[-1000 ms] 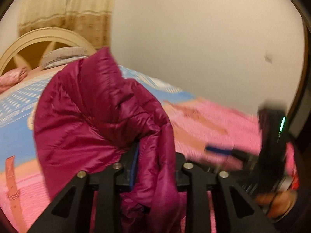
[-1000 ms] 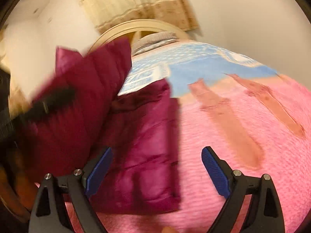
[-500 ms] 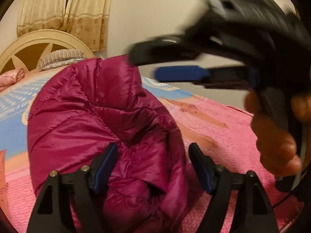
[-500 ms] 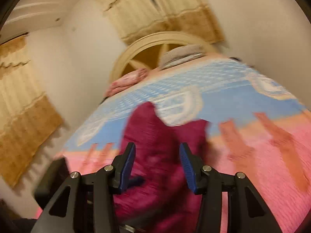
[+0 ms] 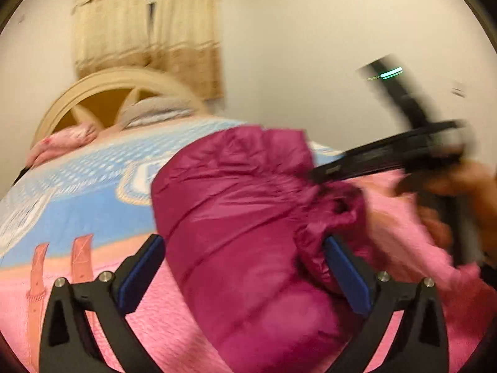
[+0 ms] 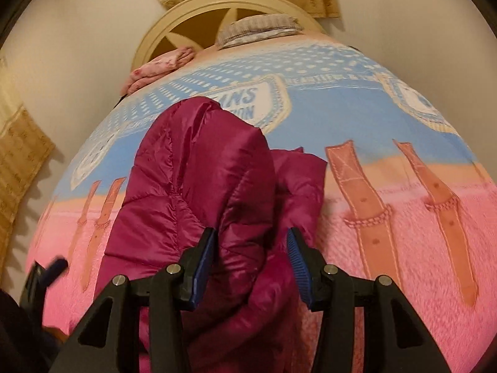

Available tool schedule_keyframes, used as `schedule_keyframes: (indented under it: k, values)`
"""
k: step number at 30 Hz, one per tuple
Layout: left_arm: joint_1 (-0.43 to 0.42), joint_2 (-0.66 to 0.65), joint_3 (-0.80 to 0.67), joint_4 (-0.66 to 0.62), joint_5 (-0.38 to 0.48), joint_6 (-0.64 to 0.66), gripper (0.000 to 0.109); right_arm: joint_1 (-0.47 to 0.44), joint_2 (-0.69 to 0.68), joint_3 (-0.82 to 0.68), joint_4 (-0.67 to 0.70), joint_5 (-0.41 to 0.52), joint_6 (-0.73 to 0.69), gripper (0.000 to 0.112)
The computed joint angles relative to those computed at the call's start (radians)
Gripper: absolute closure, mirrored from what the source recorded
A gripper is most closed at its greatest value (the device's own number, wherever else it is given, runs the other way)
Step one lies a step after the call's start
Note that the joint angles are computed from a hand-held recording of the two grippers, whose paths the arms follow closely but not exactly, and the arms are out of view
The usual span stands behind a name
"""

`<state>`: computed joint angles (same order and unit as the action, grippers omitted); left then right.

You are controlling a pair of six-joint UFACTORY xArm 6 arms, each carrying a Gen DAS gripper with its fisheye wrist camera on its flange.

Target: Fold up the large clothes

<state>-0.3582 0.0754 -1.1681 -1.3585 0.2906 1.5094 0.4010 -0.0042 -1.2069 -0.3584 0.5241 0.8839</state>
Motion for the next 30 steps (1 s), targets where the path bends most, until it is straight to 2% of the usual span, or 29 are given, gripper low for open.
schedule_keyframes:
  k: [2,4,5,7,9,10,12,14,15,17,19,21,24,27,28,30]
  values:
    - [0.001,0.079,-0.067,0.128,0.011,-0.161,0.006,0.022,-0.021,-0.015,-0.141,0.004,0.143,0.064]
    - [0.026,0.081,-0.070,0.111,0.151,-0.216,0.006,0.026,-0.037,-0.020,-0.217,-0.045,0.243,0.064]
    - [0.034,0.062,-0.052,0.060,0.211,-0.184,0.006,0.028,-0.040,-0.023,-0.235,-0.077,0.280,0.064]
    - [0.024,0.005,0.014,-0.043,0.234,-0.058,0.006,0.016,-0.038,-0.020,-0.264,-0.192,0.366,0.064]
    - [0.028,-0.054,0.078,-0.063,0.245,-0.012,0.006,0.001,-0.008,-0.031,-0.261,-0.296,0.399,0.063]
    - [0.034,-0.074,0.098,-0.062,0.240,-0.014,0.006,0.000,0.010,-0.047,-0.282,-0.311,0.426,0.063]
    - [0.081,-0.128,0.150,-0.078,0.261,0.004,0.006,0.010,0.039,-0.086,-0.322,-0.272,0.476,0.063]
    - [0.116,-0.165,0.187,-0.115,0.256,0.040,0.006,0.022,0.072,-0.107,-0.260,-0.254,0.434,0.062]
    - [0.150,-0.180,0.199,-0.134,0.251,0.064,0.006,0.025,0.076,-0.106,-0.270,-0.244,0.443,0.061]
    - [0.155,-0.151,0.172,-0.155,0.167,0.077,0.006,0.037,0.079,-0.108,-0.343,-0.182,0.509,0.060]
    - [0.143,-0.073,0.100,-0.112,0.034,0.024,0.006,0.052,0.077,-0.114,-0.406,-0.128,0.593,0.060]
    - [0.135,0.021,0.020,-0.037,-0.097,-0.115,0.006,0.073,0.078,-0.127,-0.489,-0.110,0.706,0.058]
    - [0.169,0.119,-0.069,0.098,-0.081,-0.349,0.006,0.130,0.138,-0.209,-0.551,-0.113,0.755,0.053]
    - [0.171,0.167,-0.110,0.234,-0.087,-0.515,0.006,0.144,0.244,-0.302,-0.474,-0.202,0.668,0.052]
    - [0.166,0.176,-0.121,0.286,-0.095,-0.571,0.006,0.139,0.264,-0.318,-0.485,-0.188,0.686,0.052]
    - [0.151,0.190,-0.163,0.297,-0.086,-0.590,0.006,0.116,0.253,-0.294,-0.576,-0.120,0.796,0.052]
